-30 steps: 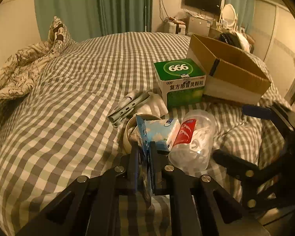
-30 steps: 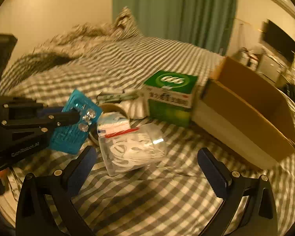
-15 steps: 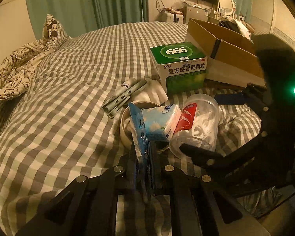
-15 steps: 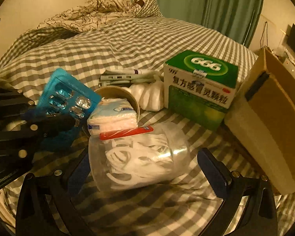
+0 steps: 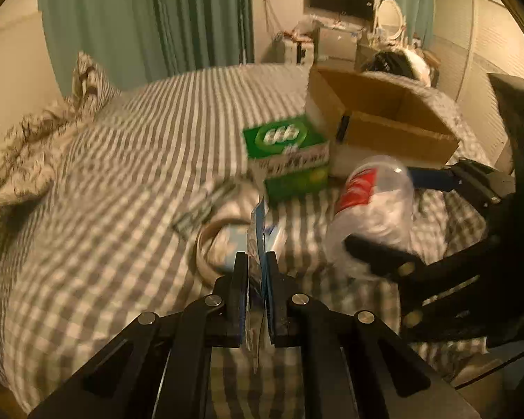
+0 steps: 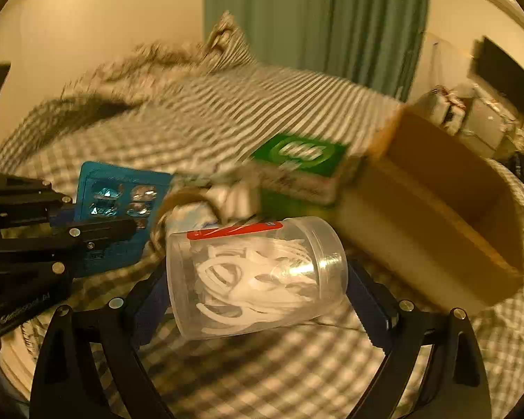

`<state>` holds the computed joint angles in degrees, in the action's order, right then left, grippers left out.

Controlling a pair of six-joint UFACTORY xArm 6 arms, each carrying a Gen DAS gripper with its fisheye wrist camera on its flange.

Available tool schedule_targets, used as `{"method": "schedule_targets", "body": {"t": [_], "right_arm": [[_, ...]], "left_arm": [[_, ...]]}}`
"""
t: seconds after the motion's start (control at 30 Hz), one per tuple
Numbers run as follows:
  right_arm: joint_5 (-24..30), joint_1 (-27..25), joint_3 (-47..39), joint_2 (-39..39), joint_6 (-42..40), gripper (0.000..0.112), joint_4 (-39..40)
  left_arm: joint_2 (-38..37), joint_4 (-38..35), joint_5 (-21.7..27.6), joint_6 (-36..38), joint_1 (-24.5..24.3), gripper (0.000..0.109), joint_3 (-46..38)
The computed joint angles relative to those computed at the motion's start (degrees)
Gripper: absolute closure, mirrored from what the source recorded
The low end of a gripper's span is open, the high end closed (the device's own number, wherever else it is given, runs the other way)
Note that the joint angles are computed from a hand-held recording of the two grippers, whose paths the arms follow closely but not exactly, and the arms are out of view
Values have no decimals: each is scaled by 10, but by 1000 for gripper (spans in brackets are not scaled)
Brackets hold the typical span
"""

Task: Organize objects
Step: 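Carry blister pack and jar over the cardboard box and open both tools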

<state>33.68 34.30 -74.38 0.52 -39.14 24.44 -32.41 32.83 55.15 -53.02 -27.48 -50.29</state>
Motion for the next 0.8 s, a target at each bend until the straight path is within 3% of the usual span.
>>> {"method": "schedule_targets", "body": {"t": [0.23,0.37,0.5,0.6,0.73,0.8], "right_arm": [[-28,-55,-52,-19,21,19,-17],[-9,-100,-151,27,39,19,-9],[7,-125,-240,85,71,19,-36],[11,-134,-300,139,106,19,-85],[61,-146,-381,214,107,19,-77],[62,-148,-393,234,110,19,-82]], "left_arm": [[94,5,-62,59,23,100,-125],[196,5,-81,105,47,100,-240],[301,-42,-114,166,68,100,-355],[378,-75,-112,222,76,100,-436],[461,-114,-93,268,83,100,-517],[490,-128,-88,284,87,100,-541]]}}
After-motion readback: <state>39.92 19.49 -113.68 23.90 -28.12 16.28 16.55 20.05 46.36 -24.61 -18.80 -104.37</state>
